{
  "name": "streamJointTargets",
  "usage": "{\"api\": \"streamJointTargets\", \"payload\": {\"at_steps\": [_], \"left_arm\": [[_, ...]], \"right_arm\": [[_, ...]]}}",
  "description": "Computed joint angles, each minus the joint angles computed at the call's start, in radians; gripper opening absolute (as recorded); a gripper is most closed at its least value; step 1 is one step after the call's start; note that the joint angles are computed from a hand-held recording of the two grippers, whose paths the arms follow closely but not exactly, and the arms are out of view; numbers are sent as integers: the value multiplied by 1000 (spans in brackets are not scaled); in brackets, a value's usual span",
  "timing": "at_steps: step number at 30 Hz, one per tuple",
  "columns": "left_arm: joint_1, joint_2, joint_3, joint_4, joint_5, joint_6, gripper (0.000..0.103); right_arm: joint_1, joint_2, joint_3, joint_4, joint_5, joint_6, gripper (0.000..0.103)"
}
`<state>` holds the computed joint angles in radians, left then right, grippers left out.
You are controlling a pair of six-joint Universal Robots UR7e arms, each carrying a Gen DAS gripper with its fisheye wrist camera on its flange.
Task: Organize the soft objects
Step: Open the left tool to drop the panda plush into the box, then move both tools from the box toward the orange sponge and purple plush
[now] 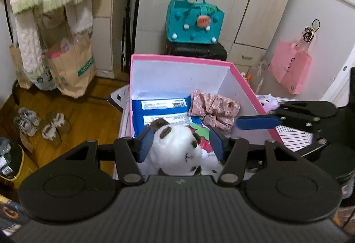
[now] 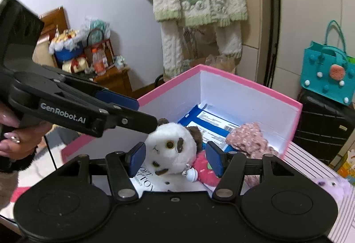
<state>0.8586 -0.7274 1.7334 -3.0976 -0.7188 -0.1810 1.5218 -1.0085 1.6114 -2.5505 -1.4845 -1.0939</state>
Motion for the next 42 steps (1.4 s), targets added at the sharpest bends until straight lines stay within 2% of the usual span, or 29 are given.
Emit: {"api": "streamJointTargets", "payload": {"at_steps": [8, 12, 15, 17, 27, 32, 34, 38, 42], "left_arm": [[-54, -8, 51, -27, 55, -1, 57], [-88, -8, 60, -20, 82, 0, 59], [-112, 3, 49, 9, 101, 20, 60], [-121, 9, 36, 57, 118, -5, 60], [-167, 29, -1, 123, 106, -15, 61], [-184, 4, -39, 307, 47, -96, 61], [-194, 3, -52, 341, 37, -117, 62], [-218, 38, -79, 306, 55, -90, 64], [-224, 99, -125, 239, 25, -39, 68]], "right_arm": [[-19, -100, 53, 27, 52, 7, 65], [-19, -134, 76, 32, 54, -2, 65], [-25, -156, 98, 16, 57, -16, 66], [-34, -168, 110, 2, 64, -13, 66], [-77, -268, 165, -13, 107, -55, 67], [-97, -332, 189, -33, 106, -111, 68], [-108, -349, 188, -42, 109, -126, 69], [-138, -365, 161, -41, 126, -125, 70], [-167, -363, 121, -25, 143, -97, 72]]}}
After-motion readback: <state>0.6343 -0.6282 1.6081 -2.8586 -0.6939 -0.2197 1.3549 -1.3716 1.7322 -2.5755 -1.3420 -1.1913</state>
